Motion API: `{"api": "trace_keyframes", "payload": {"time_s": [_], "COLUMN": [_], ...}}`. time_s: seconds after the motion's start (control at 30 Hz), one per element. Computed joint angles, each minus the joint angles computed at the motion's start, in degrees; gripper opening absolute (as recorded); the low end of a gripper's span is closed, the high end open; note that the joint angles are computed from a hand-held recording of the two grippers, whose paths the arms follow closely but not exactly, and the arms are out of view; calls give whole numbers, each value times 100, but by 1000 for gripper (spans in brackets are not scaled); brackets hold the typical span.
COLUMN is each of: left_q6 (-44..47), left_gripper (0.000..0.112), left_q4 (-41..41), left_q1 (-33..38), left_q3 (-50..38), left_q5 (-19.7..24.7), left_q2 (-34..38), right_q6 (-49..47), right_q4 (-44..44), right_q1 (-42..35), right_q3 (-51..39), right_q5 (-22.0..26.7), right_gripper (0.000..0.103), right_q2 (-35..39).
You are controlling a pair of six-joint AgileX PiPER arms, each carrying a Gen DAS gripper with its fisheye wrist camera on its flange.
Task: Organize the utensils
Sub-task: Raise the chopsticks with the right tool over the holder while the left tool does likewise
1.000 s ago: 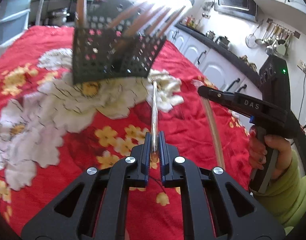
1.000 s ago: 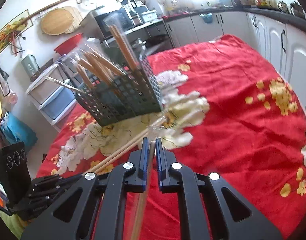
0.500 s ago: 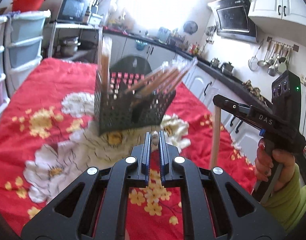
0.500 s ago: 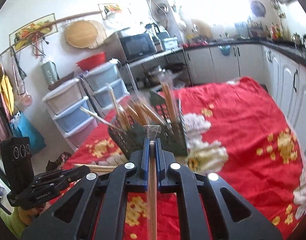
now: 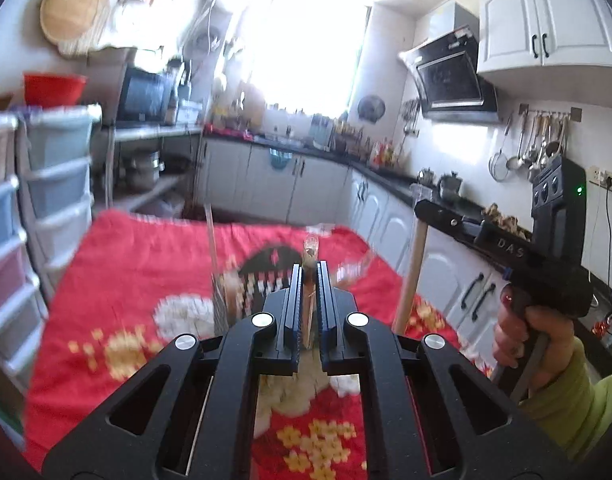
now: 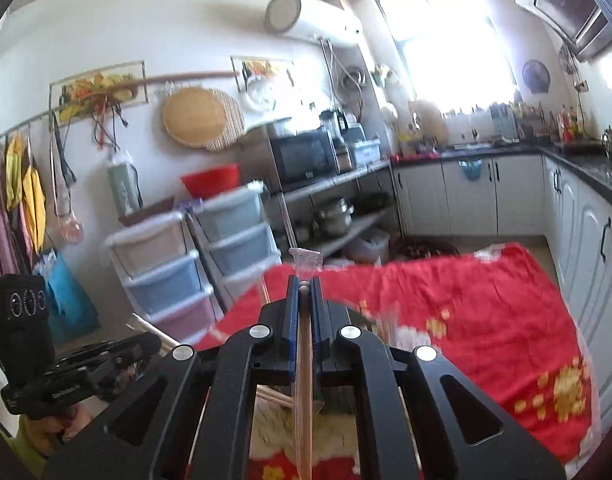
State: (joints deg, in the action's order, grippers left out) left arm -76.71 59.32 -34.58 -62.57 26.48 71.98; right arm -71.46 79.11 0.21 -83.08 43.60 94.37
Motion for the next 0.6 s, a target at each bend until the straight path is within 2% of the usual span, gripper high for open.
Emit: {"api": "trace_keyframes", "payload": {"time_s": [0.17, 0.3, 0.43, 0.6], "left_q6": [636, 1144, 1422, 1412], "left_gripper": [4, 4, 4, 4], "left_q4": [-218, -558, -789, -811], "left_q1": [82, 300, 569, 819], "left_q3": [-690, -1171, -1605, -1866], "left_q5": [405, 484, 450, 345], "left_q2": [7, 128, 399, 763], "right_q6": [401, 591, 656, 443], "right_q4": [127, 328, 453, 474], "right_q1": [59, 86, 239, 499], "right_q3": [-929, -1585, -2114, -2584], "right_q5": [-30, -87, -385, -1086], "right_gripper": [6, 6, 6, 6], "right_q2": [276, 526, 803, 1254]}}
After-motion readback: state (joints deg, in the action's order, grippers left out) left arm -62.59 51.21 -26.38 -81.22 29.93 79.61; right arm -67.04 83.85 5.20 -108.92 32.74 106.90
